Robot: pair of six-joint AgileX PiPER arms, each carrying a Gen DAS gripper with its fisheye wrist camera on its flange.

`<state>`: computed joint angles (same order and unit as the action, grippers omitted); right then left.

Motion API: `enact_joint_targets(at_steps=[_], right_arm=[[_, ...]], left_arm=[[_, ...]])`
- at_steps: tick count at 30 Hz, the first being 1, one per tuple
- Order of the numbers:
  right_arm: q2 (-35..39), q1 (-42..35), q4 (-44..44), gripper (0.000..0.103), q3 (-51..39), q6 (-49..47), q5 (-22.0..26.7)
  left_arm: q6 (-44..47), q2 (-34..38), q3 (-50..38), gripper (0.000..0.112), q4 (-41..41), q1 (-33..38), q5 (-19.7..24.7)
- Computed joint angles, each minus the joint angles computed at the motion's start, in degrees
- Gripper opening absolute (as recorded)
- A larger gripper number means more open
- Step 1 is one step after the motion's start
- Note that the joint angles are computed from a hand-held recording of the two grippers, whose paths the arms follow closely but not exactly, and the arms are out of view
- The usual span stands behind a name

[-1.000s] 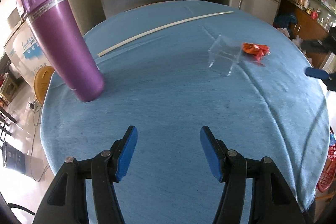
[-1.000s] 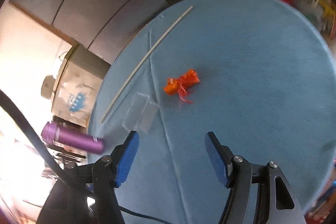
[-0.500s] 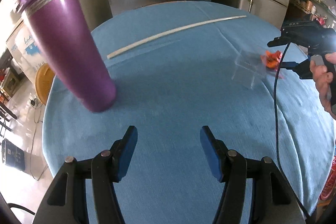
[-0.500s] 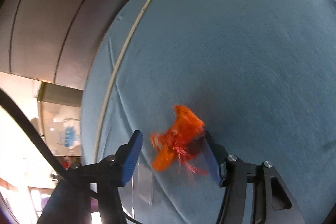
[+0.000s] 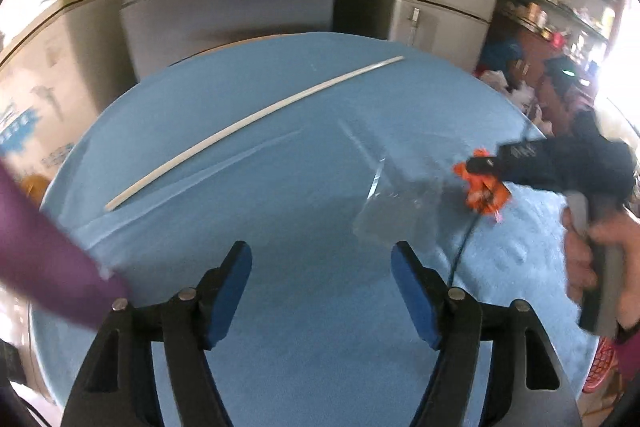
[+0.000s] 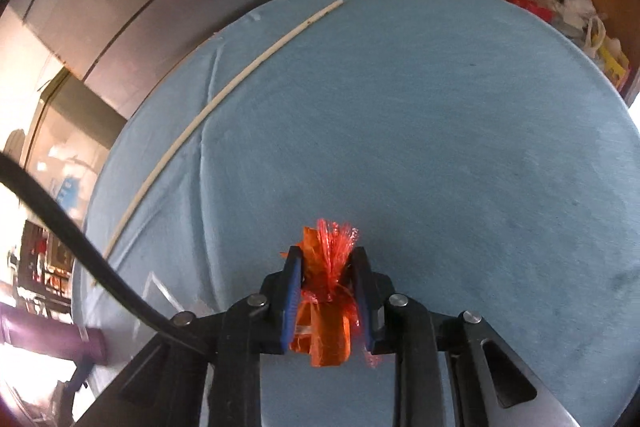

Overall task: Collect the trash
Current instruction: 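Grasp the orange wrapper with the right tool while the left tool grasps the clear plastic tray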

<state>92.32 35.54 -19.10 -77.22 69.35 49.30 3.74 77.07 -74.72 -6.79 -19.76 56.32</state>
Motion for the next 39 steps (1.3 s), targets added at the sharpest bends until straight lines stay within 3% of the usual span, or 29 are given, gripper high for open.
enact_joint_targets(at_steps=[6,12,15,16,18,20,24,26,27,30,32,33,34,36,39], right_arm=[[-15.0,3.8,-3.4,0.026,14.2,5.1,-2.0],[-23.5,5.3,-4.3,0.026,22.6,11.0,-4.8],[-24.6,5.4,-4.8,0.026,24.7,13.0,-6.3],[-24.8,4.9,-4.1,0.027,25.1,12.8,-6.9],[-25.3,0.5,4.0,0.029,26.6,6.7,-12.1],[-24.5,-2.6,10.2,0.029,26.9,2.8,-14.8],[-21.2,-6.5,16.8,0.042,26.2,-0.4,-16.7],[-19.7,-6.7,17.0,0.061,25.1,-0.6,-17.1],[-18.4,-5.9,14.3,0.067,23.6,1.5,-16.0],[-13.6,-2.7,6.4,0.066,17.7,6.7,-10.2],[-7.8,0.3,1.1,0.057,10.2,6.2,-1.6],[-5.1,1.5,-0.9,0.042,6.9,5.8,2.5],[-2.8,2.5,-2.7,0.035,4.2,5.1,5.7],[-1.6,3.0,-2.5,0.029,3.0,3.6,5.5],[-1.8,4.7,-4.1,0.029,3.1,5.0,6.2]], left_arm=[[4.0,7.7,-5.8,0.076,-3.5,-2.5,0.1],[-2.0,11.5,-6.7,0.076,1.9,-8.2,-1.3],[-1.3,12.3,-6.2,0.076,0.5,-8.2,-2.0],[-1.1,12.4,-6.1,0.076,-0.1,-8.0,-1.9],[-0.3,11.6,-5.0,0.059,-1.2,-7.2,-2.2],[0.1,11.6,-5.1,0.059,-1.9,-6.9,-2.3],[1.3,9.9,-3.3,0.058,-3.6,-6.1,-2.5],[1.6,8.1,-1.7,0.058,-4.0,-5.9,-3.1],[1.9,7.3,-1.1,0.058,-4.6,-5.7,-3.1],[1.3,4.6,0.8,0.058,-4.0,-5.8,-3.6],[0.0,3.1,1.6,0.058,-2.7,-6.3,-3.6],[-0.8,1.9,2.2,0.058,-2.0,-6.5,-3.6],[-1.3,1.0,2.6,0.058,-1.5,-6.5,-3.4],[-3.2,-0.7,3.0,0.058,0.4,-7.1,-2.9],[-7.3,-2.2,2.8,0.058,4.9,-8.8,-1.3]])
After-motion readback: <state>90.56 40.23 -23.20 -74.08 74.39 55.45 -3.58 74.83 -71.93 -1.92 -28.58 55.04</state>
